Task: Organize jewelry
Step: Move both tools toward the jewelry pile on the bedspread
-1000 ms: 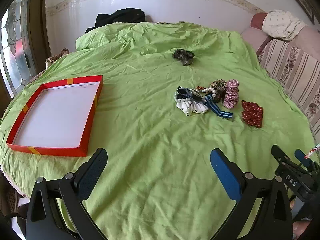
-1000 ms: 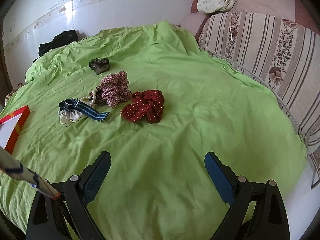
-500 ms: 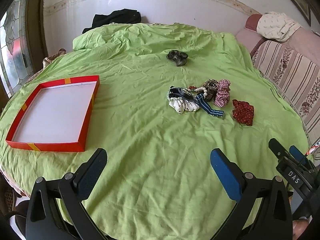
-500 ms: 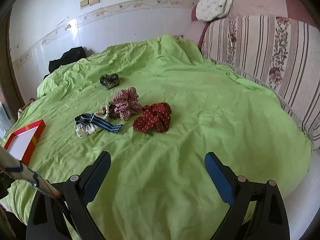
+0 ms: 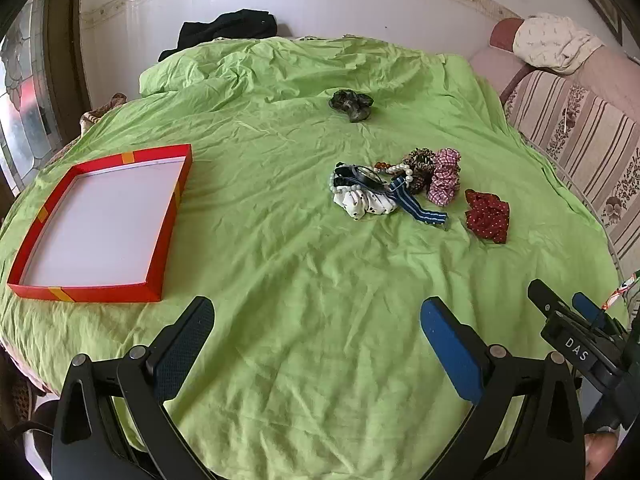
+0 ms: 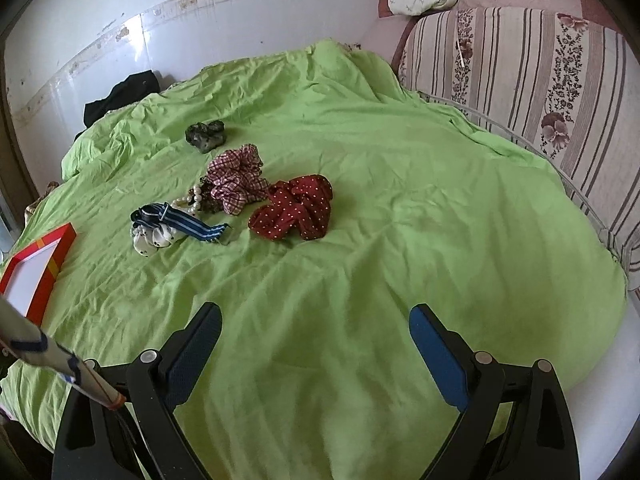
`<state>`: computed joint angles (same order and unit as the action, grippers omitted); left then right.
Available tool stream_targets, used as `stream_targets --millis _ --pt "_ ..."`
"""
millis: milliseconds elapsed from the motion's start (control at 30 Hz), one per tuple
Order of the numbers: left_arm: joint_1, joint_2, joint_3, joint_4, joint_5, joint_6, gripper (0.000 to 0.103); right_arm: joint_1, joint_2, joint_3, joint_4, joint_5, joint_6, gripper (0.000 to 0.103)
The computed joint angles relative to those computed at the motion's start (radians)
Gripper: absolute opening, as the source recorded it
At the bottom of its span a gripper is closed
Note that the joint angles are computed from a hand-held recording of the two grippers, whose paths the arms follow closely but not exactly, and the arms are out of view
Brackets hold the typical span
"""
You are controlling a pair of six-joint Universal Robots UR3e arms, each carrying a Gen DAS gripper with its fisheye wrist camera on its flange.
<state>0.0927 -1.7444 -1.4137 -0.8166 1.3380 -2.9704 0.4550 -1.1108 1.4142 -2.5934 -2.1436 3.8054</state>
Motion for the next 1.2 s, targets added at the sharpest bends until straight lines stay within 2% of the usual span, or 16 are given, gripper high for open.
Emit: stream_targets --millis 367,733,1200 --pt "-0.041 -0.084 0.182 -0.105 0.013 -0.008 0.103 -0.054 -0.04 -0.037 0.09 0.058 -0.031 0.097" --pt "-0.092 -0.247 0.416 -0.215 0.058 0.001 0.103 -0.088 0.055 -0.225 0.251 0.076 -0.124 0.097" --pt "-0.116 -0.408 0.606 -0.281 0.137 -0.011 0.103 -0.141 0.124 -0.299 0.295 0.13 -0.174 0.097"
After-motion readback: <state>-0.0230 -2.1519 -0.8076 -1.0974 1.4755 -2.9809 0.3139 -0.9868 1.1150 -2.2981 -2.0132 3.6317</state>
